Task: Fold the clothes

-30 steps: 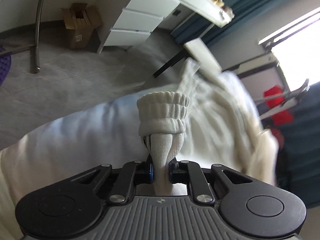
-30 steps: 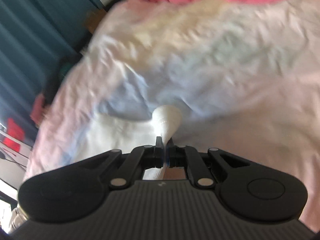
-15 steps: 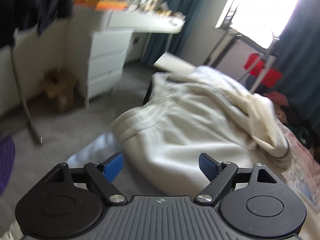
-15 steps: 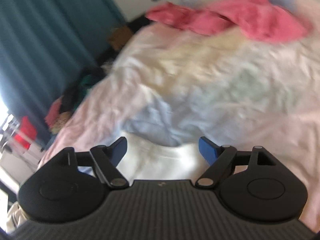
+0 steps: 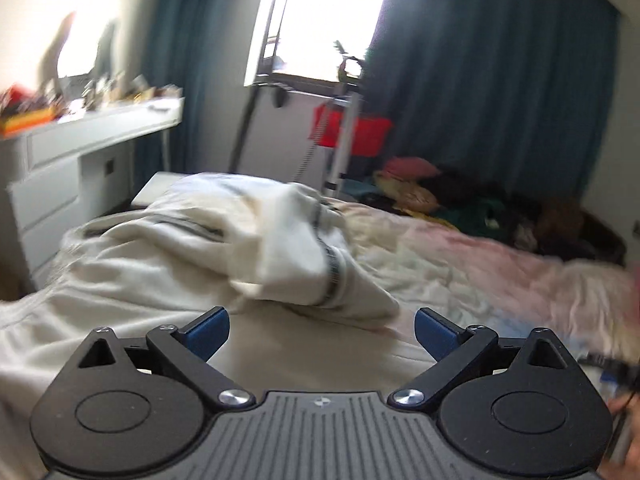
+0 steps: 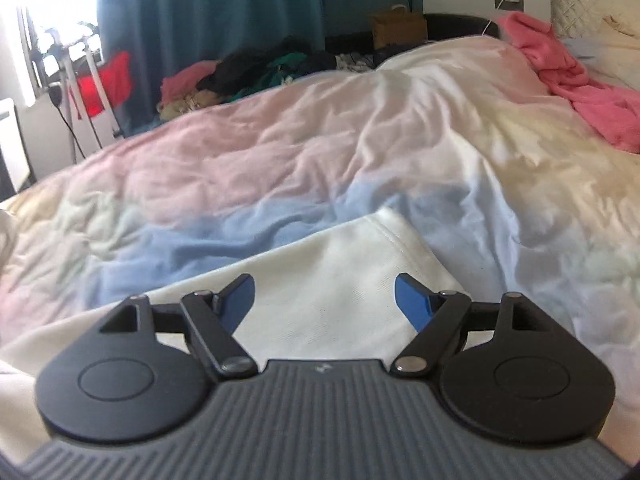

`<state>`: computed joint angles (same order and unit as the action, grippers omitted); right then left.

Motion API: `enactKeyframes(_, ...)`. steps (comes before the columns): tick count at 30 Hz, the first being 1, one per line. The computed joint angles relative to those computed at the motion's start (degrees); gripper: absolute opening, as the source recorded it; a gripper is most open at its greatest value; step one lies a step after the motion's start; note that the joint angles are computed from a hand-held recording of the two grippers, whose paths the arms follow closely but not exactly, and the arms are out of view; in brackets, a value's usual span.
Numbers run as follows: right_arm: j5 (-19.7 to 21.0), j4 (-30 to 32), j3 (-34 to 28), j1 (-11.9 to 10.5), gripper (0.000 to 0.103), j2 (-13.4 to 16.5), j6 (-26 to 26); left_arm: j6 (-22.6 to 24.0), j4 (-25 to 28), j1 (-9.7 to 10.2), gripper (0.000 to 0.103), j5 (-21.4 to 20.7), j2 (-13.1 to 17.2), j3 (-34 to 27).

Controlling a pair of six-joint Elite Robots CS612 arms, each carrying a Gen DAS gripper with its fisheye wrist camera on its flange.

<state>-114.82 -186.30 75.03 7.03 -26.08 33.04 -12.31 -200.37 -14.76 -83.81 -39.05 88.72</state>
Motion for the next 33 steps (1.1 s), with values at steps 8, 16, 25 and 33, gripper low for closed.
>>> enactKeyframes(8,4.88,-6.77,2.60,-3.13,0.079,0.51,3.26,-1.27,5.20,0.98,0.099,-3.08,5.82,-5.87)
enactKeyframes(16,8.99,-5.85,1.93,-4.33,0.079,1.50,-0.57,-5.53,8.06,3.13,0.100,-2.34,6.76,-8.80)
enactKeyframes(25,5.01,-4.06,0.69,-3.57,0.030,1.79,-4.26,-0.70,7.15,2.41,0.100,-1.02,6.26,-7.58)
enactKeyframes(33,2.46,-6.61,2.42,-3.75,0.018,1.11,0.15,0.09,5.25,1.99,0.100,-0.07,6.53,-6.98)
